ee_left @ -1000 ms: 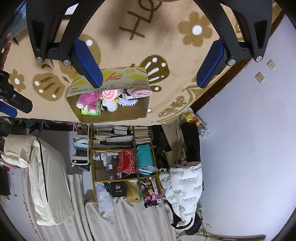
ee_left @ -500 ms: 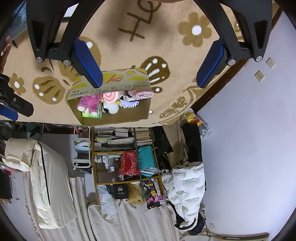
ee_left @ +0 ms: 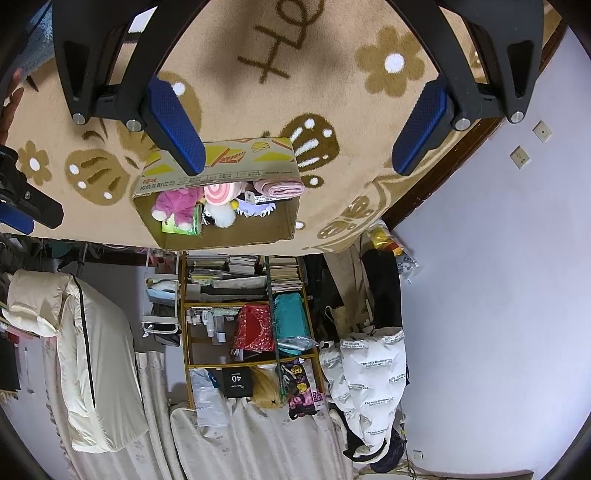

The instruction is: Organize soft objects

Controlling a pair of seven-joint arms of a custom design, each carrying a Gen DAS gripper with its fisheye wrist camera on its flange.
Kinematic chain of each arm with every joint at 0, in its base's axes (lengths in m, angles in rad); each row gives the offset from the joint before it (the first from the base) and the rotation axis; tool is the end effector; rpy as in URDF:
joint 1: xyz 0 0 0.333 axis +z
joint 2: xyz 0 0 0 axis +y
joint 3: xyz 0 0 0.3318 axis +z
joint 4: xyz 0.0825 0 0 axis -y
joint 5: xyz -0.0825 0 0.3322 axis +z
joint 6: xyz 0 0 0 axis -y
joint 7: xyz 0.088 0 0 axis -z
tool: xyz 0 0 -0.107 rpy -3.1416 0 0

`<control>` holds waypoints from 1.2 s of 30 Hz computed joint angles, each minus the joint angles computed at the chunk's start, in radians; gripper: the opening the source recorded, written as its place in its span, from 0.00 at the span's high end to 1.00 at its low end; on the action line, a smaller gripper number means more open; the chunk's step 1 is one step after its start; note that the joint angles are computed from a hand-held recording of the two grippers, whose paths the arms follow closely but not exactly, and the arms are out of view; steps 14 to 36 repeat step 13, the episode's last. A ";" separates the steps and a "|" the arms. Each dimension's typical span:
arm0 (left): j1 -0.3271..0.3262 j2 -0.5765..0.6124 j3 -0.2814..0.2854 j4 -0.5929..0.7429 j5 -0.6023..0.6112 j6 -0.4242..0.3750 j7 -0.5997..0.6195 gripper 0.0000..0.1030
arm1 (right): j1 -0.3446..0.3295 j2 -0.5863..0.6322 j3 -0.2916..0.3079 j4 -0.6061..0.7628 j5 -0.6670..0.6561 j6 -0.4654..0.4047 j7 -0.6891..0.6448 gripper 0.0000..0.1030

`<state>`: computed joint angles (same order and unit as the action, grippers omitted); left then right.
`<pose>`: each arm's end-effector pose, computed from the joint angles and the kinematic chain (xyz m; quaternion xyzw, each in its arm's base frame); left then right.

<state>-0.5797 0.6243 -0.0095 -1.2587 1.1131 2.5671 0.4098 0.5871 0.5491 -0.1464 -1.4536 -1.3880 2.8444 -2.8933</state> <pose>0.6049 -0.4186 0.4949 -0.5502 0.6647 -0.3215 0.3900 0.5985 0.3673 0.4629 -0.5625 0.6279 -0.3170 0.4345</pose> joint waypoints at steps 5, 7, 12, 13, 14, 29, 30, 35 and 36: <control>0.000 0.002 0.000 0.005 -0.004 -0.002 0.004 0.03 | 0.000 -0.001 -0.001 -0.004 0.000 0.003 0.002 0.00; 0.004 0.004 -0.004 0.007 -0.013 -0.003 0.017 0.03 | -0.003 -0.002 0.000 -0.003 0.003 0.005 -0.003 0.00; 0.002 0.005 -0.003 0.011 -0.022 -0.007 0.028 0.03 | -0.005 -0.004 0.000 -0.005 0.002 0.009 -0.002 0.00; 0.002 0.004 -0.001 0.009 -0.018 -0.004 0.025 0.03 | -0.004 -0.004 0.000 -0.007 0.001 0.009 -0.001 0.00; 0.002 0.004 -0.001 0.009 -0.018 -0.004 0.025 0.03 | -0.004 -0.004 0.000 -0.007 0.001 0.009 -0.001 0.00; 0.002 0.004 -0.001 0.009 -0.018 -0.004 0.025 0.03 | -0.004 -0.004 0.000 -0.007 0.001 0.009 -0.001 0.00; 0.002 0.004 -0.001 0.009 -0.018 -0.004 0.025 0.03 | -0.004 -0.004 0.000 -0.007 0.001 0.009 -0.001 0.00; 0.002 0.004 -0.001 0.009 -0.018 -0.004 0.025 0.03 | -0.004 -0.004 0.000 -0.007 0.001 0.009 -0.001 0.00; 0.002 0.004 -0.001 0.009 -0.018 -0.004 0.025 0.03 | -0.004 -0.004 0.000 -0.007 0.001 0.009 -0.001 0.00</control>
